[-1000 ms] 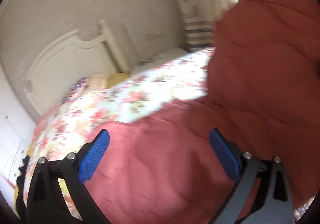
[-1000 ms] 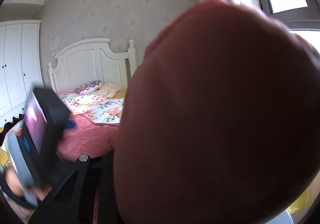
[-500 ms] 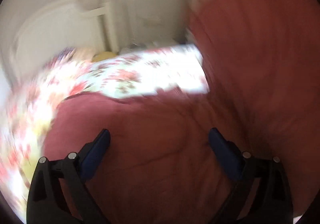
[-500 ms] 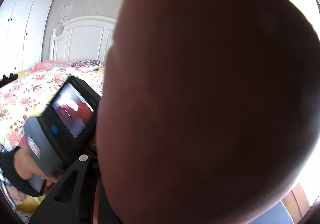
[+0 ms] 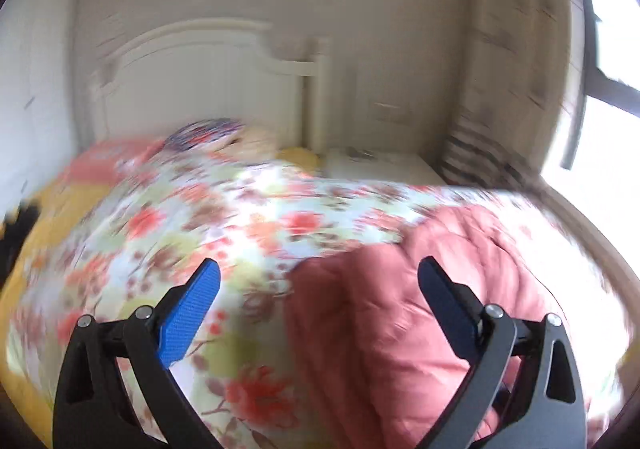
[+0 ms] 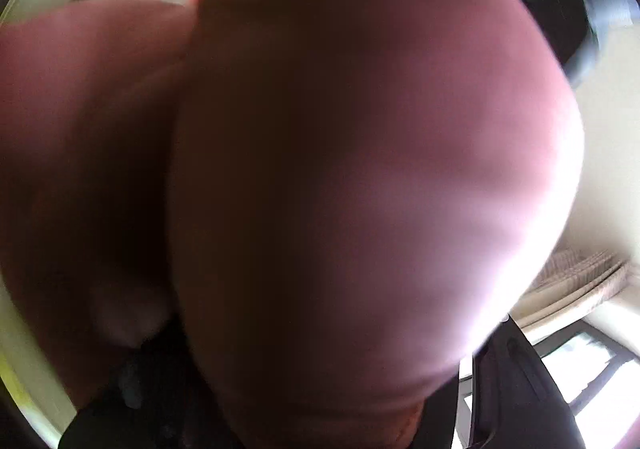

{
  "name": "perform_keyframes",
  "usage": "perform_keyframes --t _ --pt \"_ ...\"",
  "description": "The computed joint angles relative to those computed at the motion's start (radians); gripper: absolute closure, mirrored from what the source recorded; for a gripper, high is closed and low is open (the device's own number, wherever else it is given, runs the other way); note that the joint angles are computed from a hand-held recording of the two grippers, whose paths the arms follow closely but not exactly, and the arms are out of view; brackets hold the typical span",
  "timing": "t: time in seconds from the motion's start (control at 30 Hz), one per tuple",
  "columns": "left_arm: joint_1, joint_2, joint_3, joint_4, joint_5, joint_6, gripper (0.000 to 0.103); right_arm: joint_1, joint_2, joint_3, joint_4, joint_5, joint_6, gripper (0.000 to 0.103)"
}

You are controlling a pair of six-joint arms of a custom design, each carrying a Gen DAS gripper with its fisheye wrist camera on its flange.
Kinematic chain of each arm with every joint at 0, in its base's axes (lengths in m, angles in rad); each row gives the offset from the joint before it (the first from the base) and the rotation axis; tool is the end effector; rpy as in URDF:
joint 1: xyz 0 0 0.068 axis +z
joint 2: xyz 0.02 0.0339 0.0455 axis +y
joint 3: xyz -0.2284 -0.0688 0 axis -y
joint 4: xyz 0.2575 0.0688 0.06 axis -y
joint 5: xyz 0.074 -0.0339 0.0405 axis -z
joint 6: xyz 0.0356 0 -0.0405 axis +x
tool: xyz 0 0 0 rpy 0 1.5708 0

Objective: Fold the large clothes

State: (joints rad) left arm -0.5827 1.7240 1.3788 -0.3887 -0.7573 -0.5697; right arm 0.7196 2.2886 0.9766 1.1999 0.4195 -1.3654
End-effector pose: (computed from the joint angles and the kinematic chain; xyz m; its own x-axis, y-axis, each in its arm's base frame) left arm 0.3405 -0.1951 0.2417 -0.4569 -0.1683 -0.8735 -0.3236 0.9461 -0.0131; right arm 0.3104 0.2527 0.0401 0.2741 -0.9486 -0.1581 -0.1430 0.1223 -0.9821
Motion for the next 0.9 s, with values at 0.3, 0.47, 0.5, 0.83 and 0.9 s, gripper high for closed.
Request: perform_keyframes --t 0.3,0.47,0.5,0.83,0.9 --pt "0.079 0.552 0.651 -0.268 0.254 0.176 0.002 -0.074 -0.020 0.003 -0.079 -0.025 0.046 0.049" --pt "0.172 0.572 0.514 -0.125 0.447 0.111 0.002 -0.126 -0.035 -0.015 -0.081 -0.101 0.068 0.049" --pt "0.180 0.570 0.498 -0.105 0.463 0.110 0.002 -0.142 -0.044 -0.026 -0.088 -0.129 0.073 0.049" --pt "0.148 0.537 0.423 -0.042 0.369 0.099 0.002 -0.563 -0.587 -0.167 -0.923 -0.908 0.194 0.022" --pt "0.144 0.536 0.426 -0.044 0.358 0.095 0.002 -0.674 -0.583 0.010 -1.249 -1.117 0.246 0.022"
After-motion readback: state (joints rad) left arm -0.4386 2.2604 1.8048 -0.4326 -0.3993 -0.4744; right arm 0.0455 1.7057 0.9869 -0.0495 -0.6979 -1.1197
